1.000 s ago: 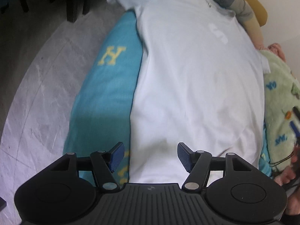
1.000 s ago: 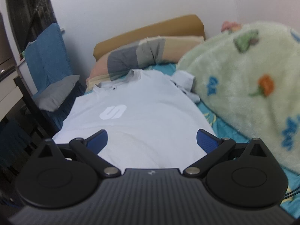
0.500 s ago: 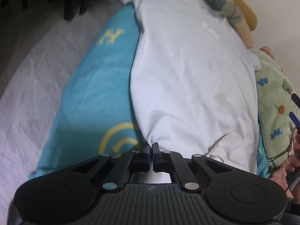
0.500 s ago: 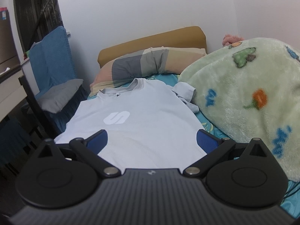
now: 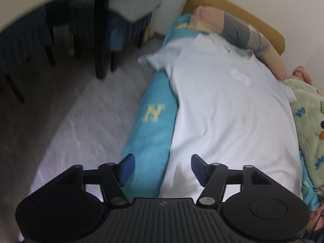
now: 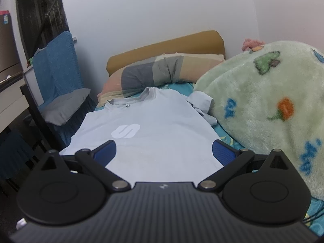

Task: Fold clothes

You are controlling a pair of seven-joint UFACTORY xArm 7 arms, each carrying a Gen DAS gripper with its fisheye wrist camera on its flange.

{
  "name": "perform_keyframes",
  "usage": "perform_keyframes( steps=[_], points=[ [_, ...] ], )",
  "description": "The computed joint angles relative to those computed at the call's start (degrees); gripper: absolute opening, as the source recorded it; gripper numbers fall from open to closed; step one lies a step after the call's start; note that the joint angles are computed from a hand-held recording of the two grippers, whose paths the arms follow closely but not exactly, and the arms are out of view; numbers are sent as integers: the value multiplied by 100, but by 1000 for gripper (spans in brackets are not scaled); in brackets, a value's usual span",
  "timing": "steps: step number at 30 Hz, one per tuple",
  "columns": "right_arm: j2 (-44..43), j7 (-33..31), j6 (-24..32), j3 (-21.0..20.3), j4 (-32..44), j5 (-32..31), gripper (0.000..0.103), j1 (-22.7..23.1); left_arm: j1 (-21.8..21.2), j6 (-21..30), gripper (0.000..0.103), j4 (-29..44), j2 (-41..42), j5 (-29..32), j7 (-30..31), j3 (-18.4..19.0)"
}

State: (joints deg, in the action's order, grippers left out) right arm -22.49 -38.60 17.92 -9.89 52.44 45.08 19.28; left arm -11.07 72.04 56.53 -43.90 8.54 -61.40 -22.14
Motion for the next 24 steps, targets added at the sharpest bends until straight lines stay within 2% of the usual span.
perform_keyframes(
  steps=[3,5,7,8,10,12,14,16,19,21,24],
  points=[
    [-21,-288,-31,-128,51,227,103,159,357,162,85,1135,842,877,272,-574],
    [-37,-476,-5,-228,118,450,103,260,645,480,88,2030,1532,1562,271,-1064],
    [-50,-646,1,-286,188,657,103,311,686,380,88,2710,2181,1975,167,-1364],
    [-56,-735,-1,-308,221,752,103,326,736,427,88,3115,2589,2311,52,-1639],
    [-72,-893,-37,-323,281,894,103,323,737,580,90,3878,3515,3201,-175,-2250],
    [-108,-1021,-66,-350,327,1007,103,300,431,699,92,4521,4436,4155,-432,-2663],
    [-148,-1138,-125,-375,356,1101,103,274,-102,760,92,5017,5167,4928,-700,-2756],
    [-205,-1365,-229,-471,363,1261,103,316,-741,888,92,5568,5861,5579,-852,-2655],
    [-252,-1575,-326,-591,385,1403,103,322,-1458,897,92,6175,6527,6071,-815,-2382],
    [-256,-1646,-293,-690,429,1523,103,336,-1696,745,93,6258,6693,6239,-958,-2189],
    [-209,-1737,-168,-799,525,1742,103,320,-1536,277,94,5555,6362,5977,-1460,-2047]
  ],
)
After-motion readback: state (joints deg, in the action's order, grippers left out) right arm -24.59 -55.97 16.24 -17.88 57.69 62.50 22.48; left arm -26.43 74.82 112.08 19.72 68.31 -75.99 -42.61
